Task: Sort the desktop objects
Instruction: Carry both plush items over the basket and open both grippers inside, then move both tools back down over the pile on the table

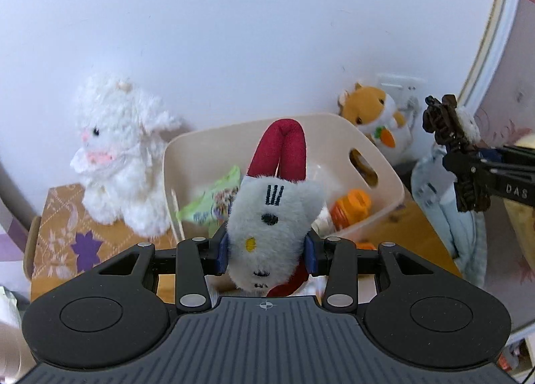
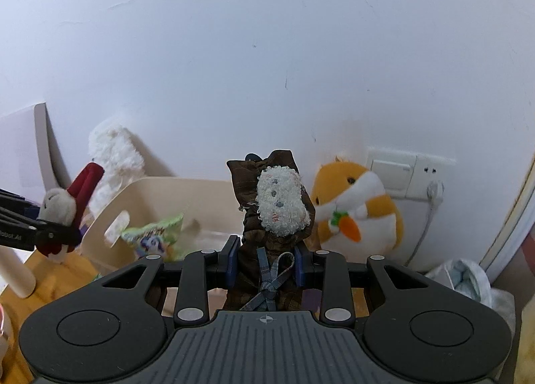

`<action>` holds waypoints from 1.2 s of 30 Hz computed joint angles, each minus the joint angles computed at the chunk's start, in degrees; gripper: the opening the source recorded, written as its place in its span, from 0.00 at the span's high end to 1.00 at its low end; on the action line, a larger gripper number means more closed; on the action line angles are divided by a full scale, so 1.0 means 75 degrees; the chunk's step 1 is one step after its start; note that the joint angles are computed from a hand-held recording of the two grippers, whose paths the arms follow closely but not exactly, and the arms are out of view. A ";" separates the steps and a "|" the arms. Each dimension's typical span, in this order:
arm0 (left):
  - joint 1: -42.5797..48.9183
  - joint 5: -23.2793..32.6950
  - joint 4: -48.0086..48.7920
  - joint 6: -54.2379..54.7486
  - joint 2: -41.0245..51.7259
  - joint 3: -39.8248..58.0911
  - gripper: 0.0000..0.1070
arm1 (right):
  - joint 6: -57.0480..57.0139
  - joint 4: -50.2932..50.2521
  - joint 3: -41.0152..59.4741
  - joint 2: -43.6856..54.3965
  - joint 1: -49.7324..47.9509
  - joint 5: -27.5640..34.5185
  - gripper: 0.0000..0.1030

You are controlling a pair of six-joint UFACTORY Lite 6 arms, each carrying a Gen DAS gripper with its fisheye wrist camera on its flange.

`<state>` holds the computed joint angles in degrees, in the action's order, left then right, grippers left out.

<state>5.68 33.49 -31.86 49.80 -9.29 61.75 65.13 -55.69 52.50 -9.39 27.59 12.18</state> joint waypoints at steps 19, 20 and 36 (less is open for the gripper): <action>-0.0815 -0.1186 0.2551 -0.3259 0.3475 0.2092 0.59 | -0.0278 0.1664 0.3707 0.4487 0.0271 0.0192 0.71; -0.0808 -0.1182 0.2657 -0.3393 0.3580 0.2152 0.59 | -0.0271 0.1755 0.3793 0.4633 0.0277 0.0213 0.71; -0.0529 -0.1497 0.2065 -0.2351 0.2689 0.1227 0.31 | 0.3872 -0.2790 0.1928 0.3258 0.0395 -0.0044 0.00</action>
<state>1.71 22.27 -16.37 32.17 10.88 70.95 94.17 -76.61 66.97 15.05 30.55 11.85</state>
